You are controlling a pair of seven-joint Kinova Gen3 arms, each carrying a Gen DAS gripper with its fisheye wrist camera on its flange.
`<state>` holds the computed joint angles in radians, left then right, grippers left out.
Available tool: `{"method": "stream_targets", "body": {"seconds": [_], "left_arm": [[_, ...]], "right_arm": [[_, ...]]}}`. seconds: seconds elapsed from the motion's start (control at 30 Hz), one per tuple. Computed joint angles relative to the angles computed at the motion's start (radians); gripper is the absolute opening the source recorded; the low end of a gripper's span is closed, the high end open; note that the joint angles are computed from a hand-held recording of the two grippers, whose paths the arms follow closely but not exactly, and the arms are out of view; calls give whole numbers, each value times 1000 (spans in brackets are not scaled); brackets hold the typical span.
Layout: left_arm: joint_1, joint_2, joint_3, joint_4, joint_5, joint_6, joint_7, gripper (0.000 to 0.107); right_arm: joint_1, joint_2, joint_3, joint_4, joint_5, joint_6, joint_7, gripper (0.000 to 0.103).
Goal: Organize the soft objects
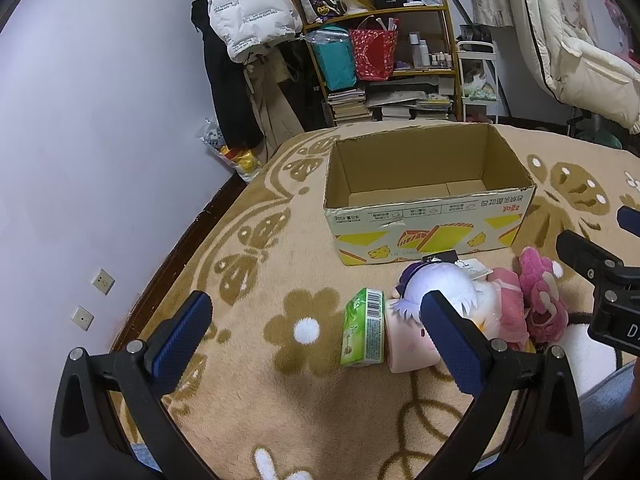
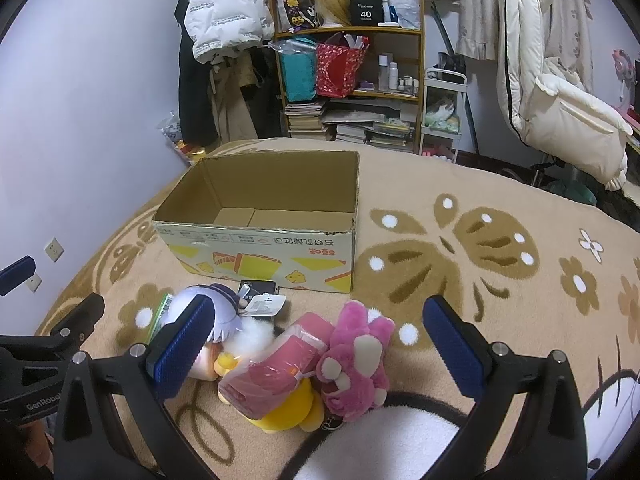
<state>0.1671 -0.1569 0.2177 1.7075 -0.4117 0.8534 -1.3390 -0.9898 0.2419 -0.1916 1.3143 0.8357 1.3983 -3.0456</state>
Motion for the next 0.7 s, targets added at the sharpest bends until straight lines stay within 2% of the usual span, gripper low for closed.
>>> {"method": "stream_targets", "body": {"seconds": [0.7], "left_arm": [[3,6,1,-2,-13,2,3,103]], "right_arm": [[-3,0,0,4,3,4,-5,103]]}}
